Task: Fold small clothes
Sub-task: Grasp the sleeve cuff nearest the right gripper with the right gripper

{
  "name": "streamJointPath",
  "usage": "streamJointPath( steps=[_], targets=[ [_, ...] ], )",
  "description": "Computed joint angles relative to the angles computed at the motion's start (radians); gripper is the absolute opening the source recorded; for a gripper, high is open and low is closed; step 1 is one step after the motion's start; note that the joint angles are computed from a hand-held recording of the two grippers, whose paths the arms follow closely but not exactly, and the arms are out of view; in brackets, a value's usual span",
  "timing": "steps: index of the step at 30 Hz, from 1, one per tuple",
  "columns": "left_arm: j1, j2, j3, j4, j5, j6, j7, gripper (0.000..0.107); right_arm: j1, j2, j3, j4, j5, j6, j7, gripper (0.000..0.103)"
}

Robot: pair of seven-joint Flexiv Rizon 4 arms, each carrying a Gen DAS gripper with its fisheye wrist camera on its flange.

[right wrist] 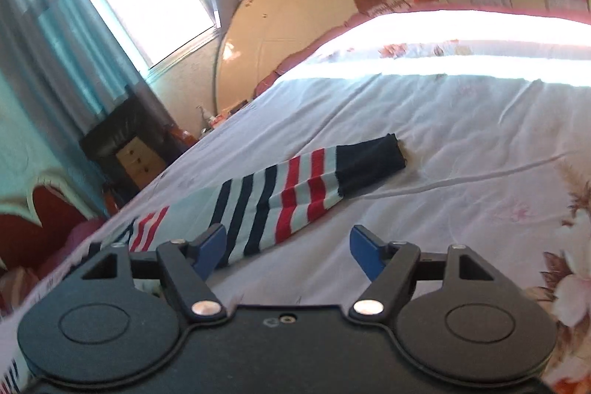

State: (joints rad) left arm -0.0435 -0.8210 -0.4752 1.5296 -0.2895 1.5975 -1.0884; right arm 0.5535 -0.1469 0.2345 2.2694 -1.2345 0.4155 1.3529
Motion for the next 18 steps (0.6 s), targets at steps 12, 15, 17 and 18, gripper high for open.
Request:
streamJointPath(
  steps=[12,15,17,18],
  targets=[
    [-0.195,-0.153,0.23,-0.312,-0.031,-0.164,-0.105,0.103,-0.226,-0.025,-0.095,0.156,-0.305,0.236,0.417,0.026],
    [-0.199,-0.174,0.256,-0.363,-0.027,-0.2,-0.113,0.103,-0.243,-0.04,-0.103,0.138,-0.301,0.262,0.379,0.007],
    [-0.202,-0.184,0.282,-0.39,-0.02,-0.217,-0.122,0.103,-0.223,-0.055,-0.092,0.102,-0.224,0.216,0.248,0.007],
    [-0.197,-0.186,0.286,-0.397,-0.017,-0.217,-0.123,0.103,-0.21,-0.062,-0.09,0.08,-0.199,0.19,0.185,0.007]
  ],
)
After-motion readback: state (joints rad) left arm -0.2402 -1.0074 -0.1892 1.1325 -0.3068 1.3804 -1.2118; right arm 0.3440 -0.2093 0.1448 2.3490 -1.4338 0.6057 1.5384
